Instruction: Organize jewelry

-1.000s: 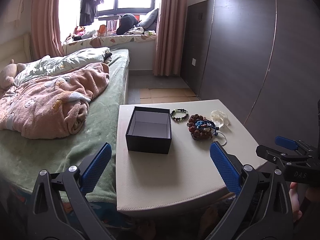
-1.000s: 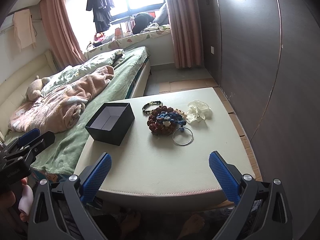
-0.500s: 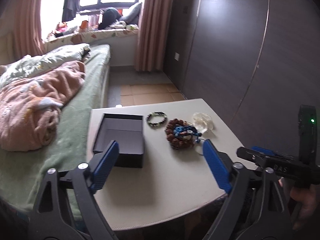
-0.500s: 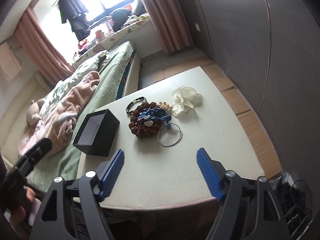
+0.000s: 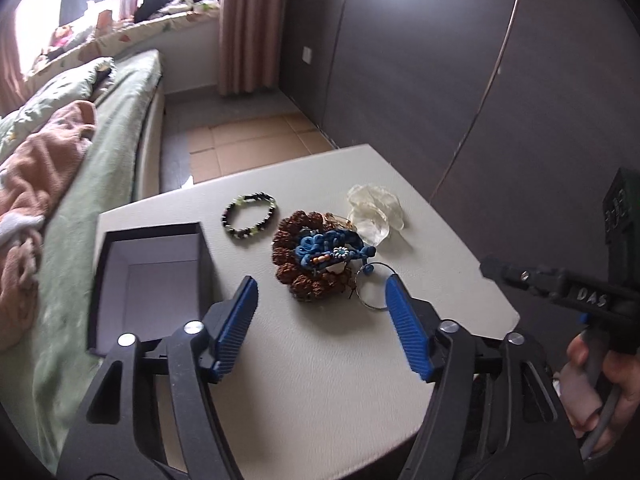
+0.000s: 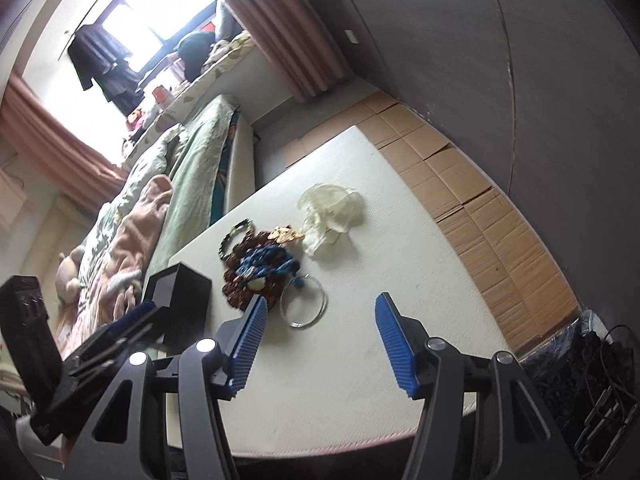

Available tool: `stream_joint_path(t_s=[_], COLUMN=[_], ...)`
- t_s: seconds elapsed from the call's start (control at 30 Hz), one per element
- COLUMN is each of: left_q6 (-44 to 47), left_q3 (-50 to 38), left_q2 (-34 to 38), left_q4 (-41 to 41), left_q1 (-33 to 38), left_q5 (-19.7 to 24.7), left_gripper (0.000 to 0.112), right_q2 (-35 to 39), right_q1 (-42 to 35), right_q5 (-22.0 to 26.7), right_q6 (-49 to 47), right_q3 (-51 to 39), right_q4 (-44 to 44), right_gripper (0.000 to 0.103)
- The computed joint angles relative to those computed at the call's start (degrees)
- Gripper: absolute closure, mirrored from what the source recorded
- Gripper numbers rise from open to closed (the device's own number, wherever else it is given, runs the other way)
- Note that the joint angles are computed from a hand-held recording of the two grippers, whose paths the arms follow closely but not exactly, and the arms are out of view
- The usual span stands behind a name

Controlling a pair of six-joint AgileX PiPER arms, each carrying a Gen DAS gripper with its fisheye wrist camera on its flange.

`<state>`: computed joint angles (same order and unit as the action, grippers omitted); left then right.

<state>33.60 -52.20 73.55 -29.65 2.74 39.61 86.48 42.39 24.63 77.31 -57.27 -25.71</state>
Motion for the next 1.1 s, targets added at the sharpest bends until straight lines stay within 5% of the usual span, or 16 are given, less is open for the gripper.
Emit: stream_joint_path(t_s=[0.3, 0.47, 0.63, 0.8, 1.1], left_q6=[-0.1, 6.1, 8.0, 13.5, 18.0], left_q3=[-7.1, -8.8, -10.1, -12.6, -13.5], left_q2=[12.0, 17.5, 20.4, 22.6, 21.6], left_q4=[4.4, -0.6, -1.7, -10.2, -19.5], left_q1=[-5.2, -4.4, -3.8, 1.9, 9.7], left_q5=[-0.4, -1.7, -1.0, 6.2, 13.3], left_gripper=[0.053, 0.053, 0.070, 0.093, 0.099], right_q2=[5.4, 7.6, 9.1, 10.6, 16.1], right_q1=[-5.2, -6.1, -5.0, -4.5, -3.5], right_q5=[-1.3, -0.4, 0.9, 1.7, 6.8], right_q6=[-9.6, -13.1, -14.3, -15.0, -20.1], right_q3=[-4.8, -7.2, -9.2, -10.8, -16.2], right_q4=[9.0, 11.8, 11.3, 11.7, 14.5], right_gripper=[0.047, 0.047, 0.046, 0.046, 0.055])
